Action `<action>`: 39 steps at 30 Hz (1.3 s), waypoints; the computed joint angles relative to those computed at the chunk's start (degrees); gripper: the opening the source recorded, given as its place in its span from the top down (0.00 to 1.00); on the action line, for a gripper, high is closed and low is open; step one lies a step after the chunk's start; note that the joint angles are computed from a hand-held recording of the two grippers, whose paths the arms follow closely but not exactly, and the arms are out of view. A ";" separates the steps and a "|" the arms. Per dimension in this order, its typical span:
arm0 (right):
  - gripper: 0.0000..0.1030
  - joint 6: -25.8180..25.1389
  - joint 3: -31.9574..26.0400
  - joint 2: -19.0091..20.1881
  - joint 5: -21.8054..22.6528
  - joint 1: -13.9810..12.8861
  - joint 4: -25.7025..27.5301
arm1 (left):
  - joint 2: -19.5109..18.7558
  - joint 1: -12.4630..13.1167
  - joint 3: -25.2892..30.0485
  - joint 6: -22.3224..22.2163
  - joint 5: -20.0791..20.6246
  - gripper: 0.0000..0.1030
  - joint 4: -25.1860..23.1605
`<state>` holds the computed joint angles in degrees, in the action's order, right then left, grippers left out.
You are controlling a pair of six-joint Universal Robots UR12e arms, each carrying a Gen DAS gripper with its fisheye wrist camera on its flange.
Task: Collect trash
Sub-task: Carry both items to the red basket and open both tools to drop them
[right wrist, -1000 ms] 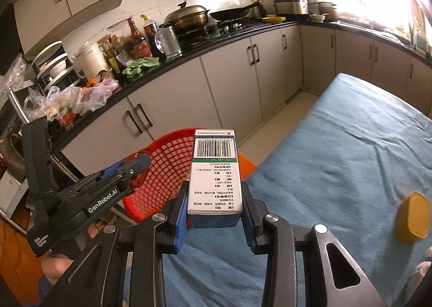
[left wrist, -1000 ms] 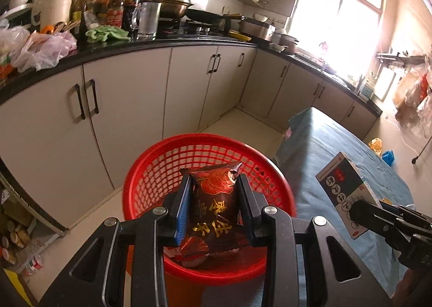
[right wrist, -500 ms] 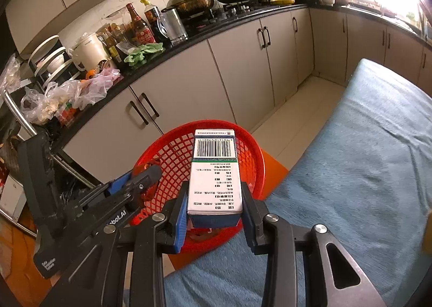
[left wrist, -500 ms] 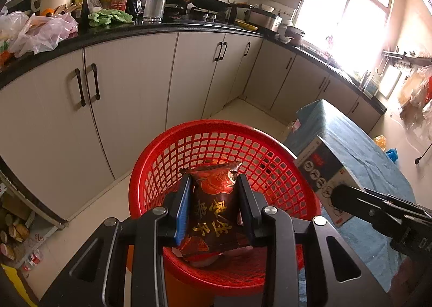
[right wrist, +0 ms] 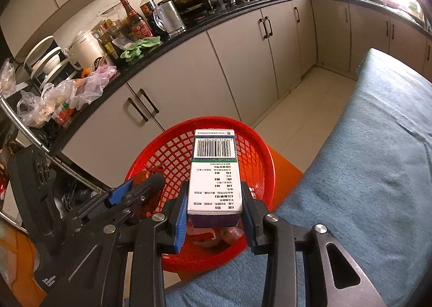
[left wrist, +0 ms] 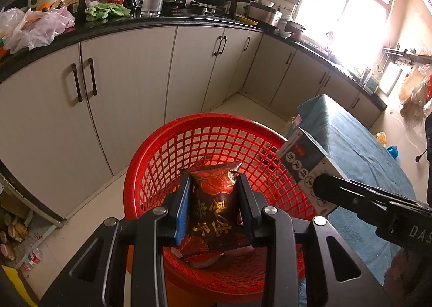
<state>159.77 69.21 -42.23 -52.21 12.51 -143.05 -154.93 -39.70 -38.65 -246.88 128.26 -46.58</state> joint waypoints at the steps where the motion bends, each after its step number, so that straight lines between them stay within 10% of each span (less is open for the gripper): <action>1: 0.64 0.03 -0.17 0.11 0.09 0.06 0.14 | 0.00 0.03 0.01 0.00 -0.08 0.69 -0.07; 23: 0.63 0.02 -0.92 0.64 0.39 0.10 0.81 | -0.20 0.03 0.20 0.05 -0.03 0.69 -0.24; 39: 0.60 2.92 1.16 -0.64 1.69 -0.96 -3.69 | -1.05 -0.59 2.49 0.83 1.83 0.39 -1.71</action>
